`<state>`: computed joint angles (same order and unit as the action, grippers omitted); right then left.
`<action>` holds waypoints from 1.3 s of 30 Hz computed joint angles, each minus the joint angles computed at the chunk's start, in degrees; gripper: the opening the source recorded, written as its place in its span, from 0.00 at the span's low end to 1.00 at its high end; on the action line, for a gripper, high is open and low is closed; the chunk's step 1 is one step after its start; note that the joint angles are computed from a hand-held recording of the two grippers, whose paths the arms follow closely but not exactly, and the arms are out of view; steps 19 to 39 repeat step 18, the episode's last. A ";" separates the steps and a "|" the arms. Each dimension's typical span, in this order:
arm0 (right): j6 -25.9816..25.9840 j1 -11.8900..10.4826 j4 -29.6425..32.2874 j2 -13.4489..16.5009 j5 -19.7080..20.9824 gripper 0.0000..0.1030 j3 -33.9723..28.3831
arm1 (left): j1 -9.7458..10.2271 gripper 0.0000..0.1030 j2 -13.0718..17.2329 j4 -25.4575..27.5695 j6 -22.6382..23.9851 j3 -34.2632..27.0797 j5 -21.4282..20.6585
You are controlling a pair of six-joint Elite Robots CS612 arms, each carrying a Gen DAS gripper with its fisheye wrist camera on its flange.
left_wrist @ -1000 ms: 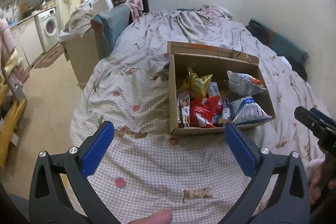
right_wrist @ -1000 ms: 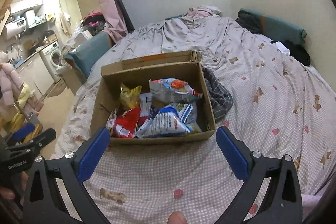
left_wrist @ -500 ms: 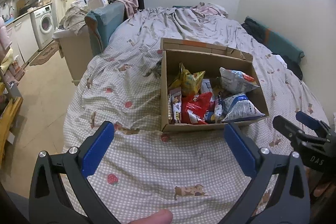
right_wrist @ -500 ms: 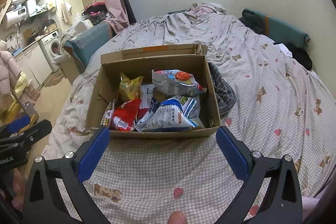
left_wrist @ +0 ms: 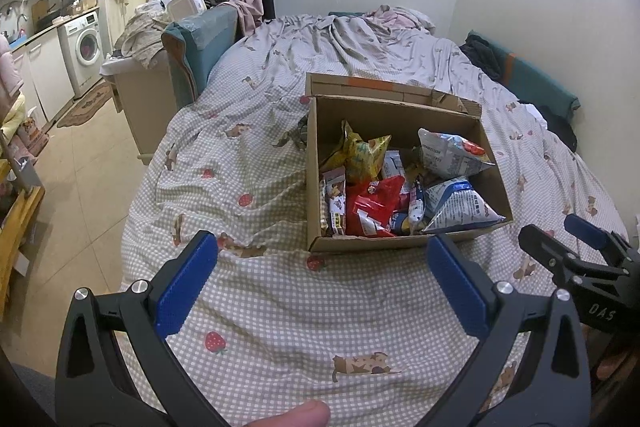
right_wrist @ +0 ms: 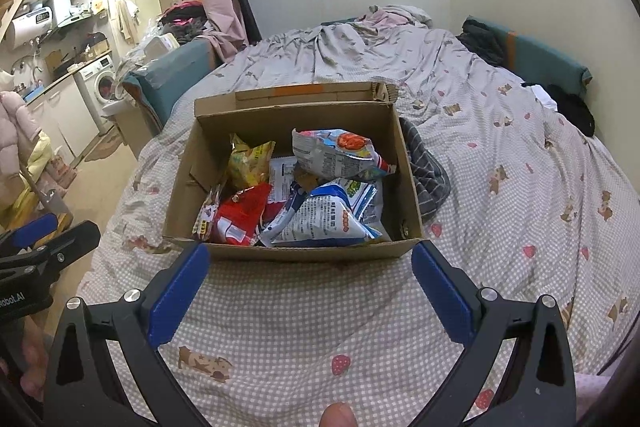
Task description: Organize snacks
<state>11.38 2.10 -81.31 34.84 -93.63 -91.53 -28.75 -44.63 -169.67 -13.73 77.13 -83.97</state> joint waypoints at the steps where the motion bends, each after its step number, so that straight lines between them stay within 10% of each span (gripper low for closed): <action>1: 0.13 -0.05 0.07 0.02 0.07 1.00 -0.05 | 0.02 1.00 0.01 0.06 0.04 -0.05 -0.09; 39: -0.12 -0.09 -0.40 -0.05 0.55 1.00 -0.06 | 0.03 1.00 -0.13 0.01 0.25 0.18 -0.42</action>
